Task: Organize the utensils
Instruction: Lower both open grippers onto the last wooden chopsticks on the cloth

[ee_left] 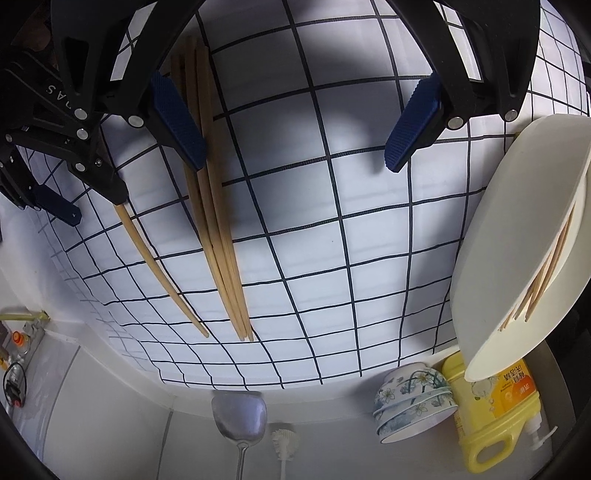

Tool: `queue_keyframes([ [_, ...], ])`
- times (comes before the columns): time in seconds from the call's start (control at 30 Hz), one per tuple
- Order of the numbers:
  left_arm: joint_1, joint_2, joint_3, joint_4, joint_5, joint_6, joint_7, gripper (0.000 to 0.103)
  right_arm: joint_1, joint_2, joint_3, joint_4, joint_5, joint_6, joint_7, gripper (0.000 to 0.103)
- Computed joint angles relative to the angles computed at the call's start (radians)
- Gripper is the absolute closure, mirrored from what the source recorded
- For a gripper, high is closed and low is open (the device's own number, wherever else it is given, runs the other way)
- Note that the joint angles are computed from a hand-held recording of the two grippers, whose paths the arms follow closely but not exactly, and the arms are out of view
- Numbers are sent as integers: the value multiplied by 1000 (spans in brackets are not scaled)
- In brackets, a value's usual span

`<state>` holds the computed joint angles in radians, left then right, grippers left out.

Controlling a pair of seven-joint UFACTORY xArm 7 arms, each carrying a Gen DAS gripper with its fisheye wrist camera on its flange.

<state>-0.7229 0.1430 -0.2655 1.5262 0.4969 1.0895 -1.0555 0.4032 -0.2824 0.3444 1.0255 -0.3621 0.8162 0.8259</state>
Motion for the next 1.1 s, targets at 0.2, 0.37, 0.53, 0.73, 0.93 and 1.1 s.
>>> queue_keyframes([
  [0.2, -2, 9, 2, 8, -7, 6, 5, 7, 0, 0, -1, 0, -1, 0, 1, 33],
  [0.37, -7, 20, 9, 17, -3, 23, -3, 7, 0, 5, -3, 3, -3, -5, -8, 33],
  [0.53, -3, 25, 14, 24, 0, 36, -19, 6, -2, 15, -6, 10, -9, -7, -21, 33],
  [0.73, -9, 59, 26, 66, 13, 48, -34, 7, 0, 48, -15, 37, -19, -19, -54, 34],
  [0.93, -21, 103, 45, 129, 23, 62, -38, 17, 8, 82, -34, 58, -9, -52, -100, 35],
  [1.1, -42, 139, 57, 185, 31, 61, -9, 45, 15, 90, -42, 60, 2, -77, -141, 47],
])
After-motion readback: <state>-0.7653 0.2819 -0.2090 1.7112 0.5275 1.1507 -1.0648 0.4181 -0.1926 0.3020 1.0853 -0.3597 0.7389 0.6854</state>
